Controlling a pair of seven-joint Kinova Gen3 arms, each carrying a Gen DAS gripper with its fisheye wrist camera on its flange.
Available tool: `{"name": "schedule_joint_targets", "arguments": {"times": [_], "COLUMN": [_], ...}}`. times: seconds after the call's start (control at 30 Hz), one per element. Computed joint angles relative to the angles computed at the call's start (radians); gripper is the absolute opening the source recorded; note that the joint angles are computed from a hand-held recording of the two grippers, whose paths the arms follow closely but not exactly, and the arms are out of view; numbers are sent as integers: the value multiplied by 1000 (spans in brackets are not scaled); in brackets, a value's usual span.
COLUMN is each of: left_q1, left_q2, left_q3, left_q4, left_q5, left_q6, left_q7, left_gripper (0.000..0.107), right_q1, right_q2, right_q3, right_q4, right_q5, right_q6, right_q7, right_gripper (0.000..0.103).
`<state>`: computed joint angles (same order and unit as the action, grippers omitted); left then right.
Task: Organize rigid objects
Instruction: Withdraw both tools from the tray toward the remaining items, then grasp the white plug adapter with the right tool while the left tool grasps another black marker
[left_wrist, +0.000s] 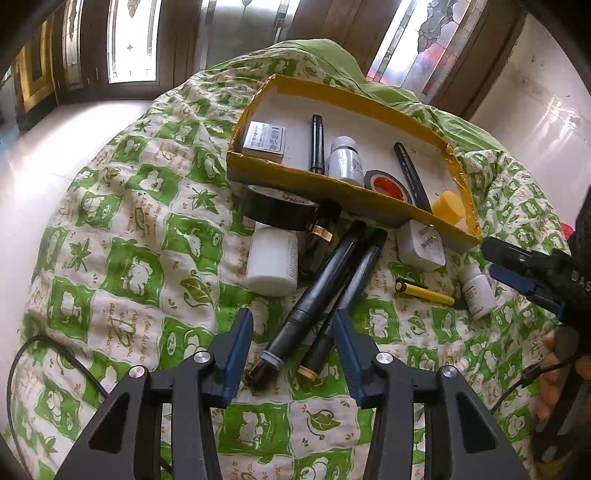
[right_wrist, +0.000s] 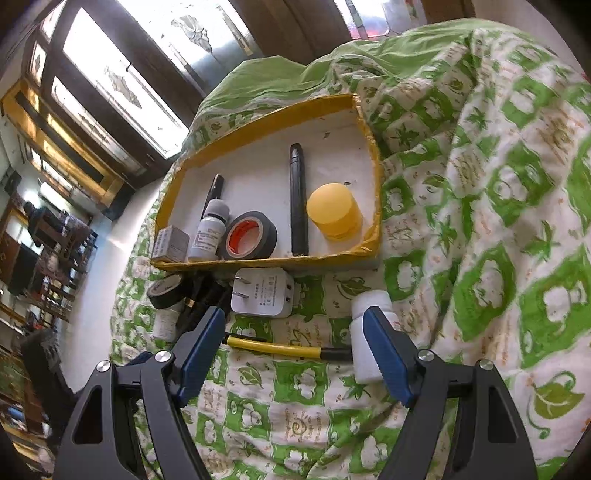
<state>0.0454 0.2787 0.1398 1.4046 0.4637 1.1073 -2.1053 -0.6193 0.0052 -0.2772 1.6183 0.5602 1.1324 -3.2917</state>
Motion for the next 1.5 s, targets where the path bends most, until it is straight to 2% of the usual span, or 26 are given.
{"name": "schedule_joint_targets", "arguments": {"times": [0.27, 0.37, 0.4, 0.57, 0.7, 0.73, 0.77, 0.83, 0.97, 1.2, 1.3, 1.5], "left_q1": [1, 2, 5, 30, 75, 85, 85, 91, 92, 138, 124, 65], "left_q2": [-3, 5, 8, 25, 42, 48, 59, 80, 104, 137, 133, 107], "left_q3": [-3, -5, -6, 1, -3, -4, 0, 0, 9, 10, 17, 35], "left_q4": [4, -6, -11, -42, -73, -81, -94, -119, -146, -197, -195, -194], "left_q5": [-2, -6, -10, -41, -106, -126, -130, -149, -157, -225, -214, -162], "left_q6": [-13, -14, -16, -38, -63, -68, -60, -46, -39, -26, -13, 87], "left_q7": [9, 27, 39, 72, 123, 138, 143, 162, 169, 192, 175, 91], "left_gripper": [47, 47, 47, 47, 47, 44, 37, 33, 33, 34, 34, 34], "right_q1": [18, 25, 22, -26, -34, -33, -31, -27, -29, -23, -25, -23], "right_q2": [103, 146, 158, 184, 173, 169, 167, 163, 162, 165, 161, 144], "right_q3": [65, 87, 94, 118, 124, 124, 123, 122, 120, 122, 122, 117], "right_q4": [-73, -106, -116, -155, -142, -136, -133, -127, -127, -124, -119, -102], "right_q5": [-81, -123, -132, -105, -101, -105, -109, -118, -113, -128, -125, -121], "right_q6": [-48, -51, -46, 9, -10, -18, -24, -36, -42, -54, -54, -62], "right_q7": [146, 216, 236, 254, 241, 241, 243, 245, 240, 246, 241, 223], "right_gripper": [73, 60, 53, 52, 52, 52, 52, 52, 52, 52, 52, 52]}}
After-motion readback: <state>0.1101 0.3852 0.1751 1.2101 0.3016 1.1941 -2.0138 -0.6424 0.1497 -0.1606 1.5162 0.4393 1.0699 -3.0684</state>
